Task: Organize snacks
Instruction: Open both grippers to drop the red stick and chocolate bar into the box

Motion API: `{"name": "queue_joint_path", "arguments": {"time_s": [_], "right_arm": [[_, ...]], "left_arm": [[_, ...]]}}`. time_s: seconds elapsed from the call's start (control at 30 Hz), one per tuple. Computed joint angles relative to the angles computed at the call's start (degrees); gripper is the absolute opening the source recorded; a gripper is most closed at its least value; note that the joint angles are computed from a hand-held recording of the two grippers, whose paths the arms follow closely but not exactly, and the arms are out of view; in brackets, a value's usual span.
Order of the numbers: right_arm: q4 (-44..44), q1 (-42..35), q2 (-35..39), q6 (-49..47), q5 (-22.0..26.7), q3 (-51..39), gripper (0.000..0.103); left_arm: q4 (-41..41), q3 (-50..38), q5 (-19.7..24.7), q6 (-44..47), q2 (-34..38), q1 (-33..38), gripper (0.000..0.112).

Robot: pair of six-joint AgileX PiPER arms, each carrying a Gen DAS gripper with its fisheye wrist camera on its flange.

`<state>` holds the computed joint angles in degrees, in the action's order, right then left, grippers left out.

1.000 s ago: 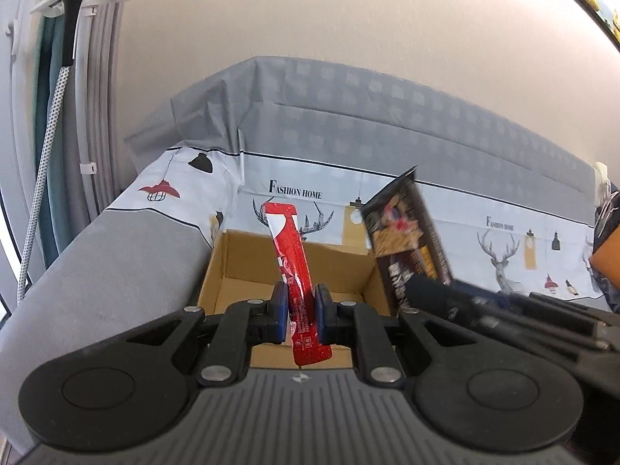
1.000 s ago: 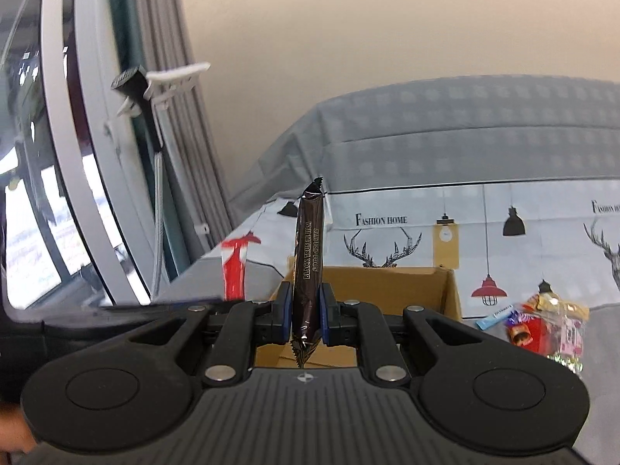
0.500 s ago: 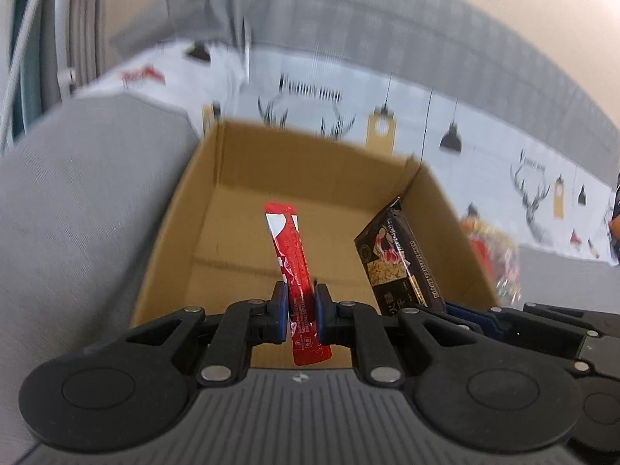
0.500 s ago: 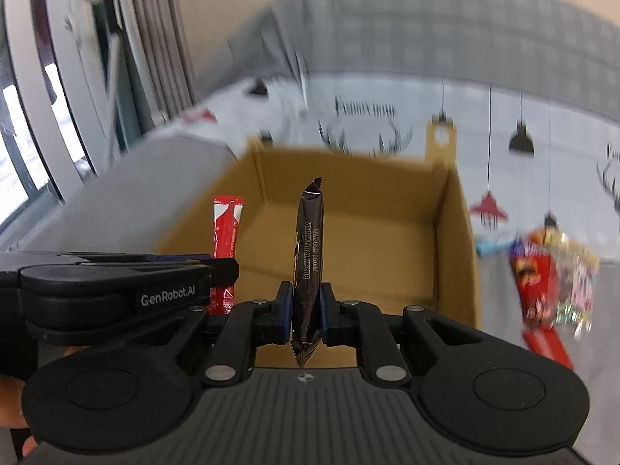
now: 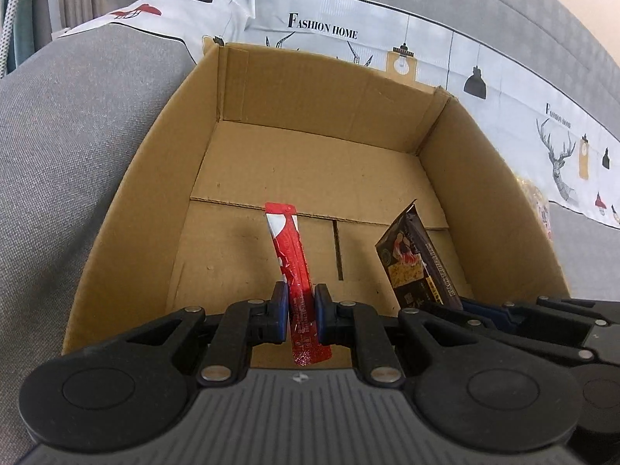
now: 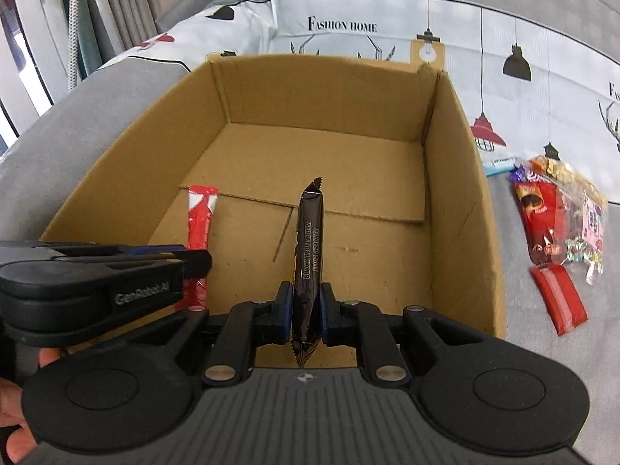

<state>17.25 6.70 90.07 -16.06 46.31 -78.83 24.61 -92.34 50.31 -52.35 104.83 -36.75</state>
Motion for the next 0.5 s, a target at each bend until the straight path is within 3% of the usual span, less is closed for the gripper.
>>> {"name": "queue_joint_path", "arguments": {"time_s": [0.2, 0.27, 0.3, 0.33, 0.4, 0.47, 0.5], "right_arm": [[2.4, -1.3, 0.1, -1.8, 1.8, -1.0, 0.017], [5.2, -2.8, -0.1, -1.8, 2.3, -1.3, 0.037], [6.0, -3.4, -0.5, -1.6, 2.4, -1.4, 0.037], [6.5, -4.1, -1.1, -1.9, 2.3, -1.3, 0.037], [9.7, -6.3, -2.3, -4.6, 3.4, -1.3, 0.039], [14.2, -9.5, -4.1, -8.4, 5.4, -1.1, 0.051], [15.0, -10.4, -5.1, -9.0, 5.7, -0.9, 0.063]], "left_arm": [[-1.6, -1.7, 1.4, 1.3, 0.2, -0.2, 0.02], [-2.2, -4.1, 4.3, 1.0, 0.6, -0.4, 0.045], [-1.2, -6.5, 8.1, -0.5, 1.2, -0.8, 0.071], [0.1, -7.9, 10.6, -1.9, 1.4, -1.2, 0.082], [-0.4, -8.2, 11.2, -1.9, -0.2, -1.5, 0.088], [1.3, -9.8, 13.8, -3.4, -1.1, -2.9, 0.095], [2.4, -10.8, 15.3, -4.2, -1.4, -3.9, 0.097]]}}
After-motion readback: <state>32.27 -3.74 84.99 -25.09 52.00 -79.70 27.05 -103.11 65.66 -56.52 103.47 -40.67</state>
